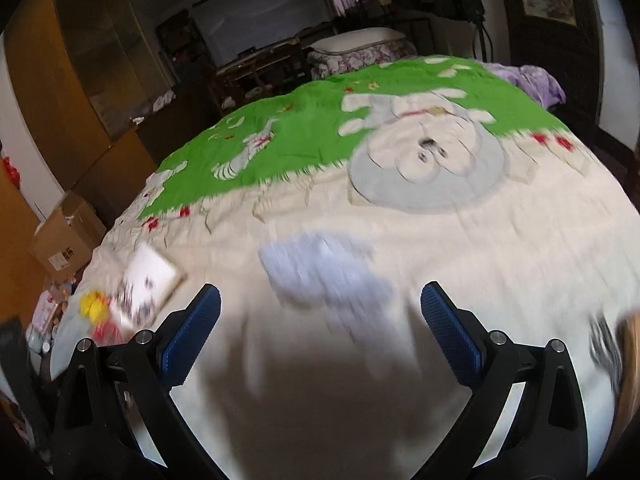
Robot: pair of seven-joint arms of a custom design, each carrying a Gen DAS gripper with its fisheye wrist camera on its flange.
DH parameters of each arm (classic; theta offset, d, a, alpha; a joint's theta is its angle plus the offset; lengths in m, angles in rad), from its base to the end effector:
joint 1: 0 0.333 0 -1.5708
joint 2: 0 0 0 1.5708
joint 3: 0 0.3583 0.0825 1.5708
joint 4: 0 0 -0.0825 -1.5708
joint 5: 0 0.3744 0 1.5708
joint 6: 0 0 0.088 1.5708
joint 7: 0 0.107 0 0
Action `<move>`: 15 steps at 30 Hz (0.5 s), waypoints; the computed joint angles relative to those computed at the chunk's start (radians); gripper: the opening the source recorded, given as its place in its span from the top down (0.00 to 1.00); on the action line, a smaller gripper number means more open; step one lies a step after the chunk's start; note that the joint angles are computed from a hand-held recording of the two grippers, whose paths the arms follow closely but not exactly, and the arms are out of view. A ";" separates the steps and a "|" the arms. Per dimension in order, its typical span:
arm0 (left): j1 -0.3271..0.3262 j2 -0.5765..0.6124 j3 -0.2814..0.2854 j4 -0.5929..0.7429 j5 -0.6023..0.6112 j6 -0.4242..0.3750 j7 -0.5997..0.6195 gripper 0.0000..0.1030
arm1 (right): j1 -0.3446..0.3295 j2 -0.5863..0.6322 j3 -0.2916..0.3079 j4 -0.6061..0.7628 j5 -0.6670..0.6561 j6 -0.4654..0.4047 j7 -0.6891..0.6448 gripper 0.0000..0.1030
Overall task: Collect trash
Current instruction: 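Grasp the white tissue with the right gripper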
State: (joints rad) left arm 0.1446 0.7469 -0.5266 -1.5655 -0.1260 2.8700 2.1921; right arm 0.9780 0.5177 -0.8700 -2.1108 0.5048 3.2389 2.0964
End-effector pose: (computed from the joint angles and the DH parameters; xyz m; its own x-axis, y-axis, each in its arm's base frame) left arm 0.7453 -0.1813 0.3545 -0.6244 -0.7791 0.0560 -0.6068 0.4387 -0.6629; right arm 0.6233 0.0851 0.3934 -0.5022 -0.7962 -0.3373 -0.4537 0.5747 -0.6811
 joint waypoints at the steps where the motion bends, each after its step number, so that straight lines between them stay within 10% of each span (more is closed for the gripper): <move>1: -0.006 -0.002 0.007 -0.001 0.004 0.002 -0.004 0.29 | -0.011 0.018 0.000 0.025 -0.004 -0.025 0.001 0.06; 6: -0.028 -0.008 0.035 -0.006 0.029 0.017 -0.031 0.27 | -0.107 0.069 0.056 0.126 -0.075 -0.165 0.032 0.07; 15: -0.045 -0.011 0.056 -0.012 0.070 0.032 -0.070 0.24 | -0.088 0.070 0.034 0.091 -0.170 -0.113 0.146 0.28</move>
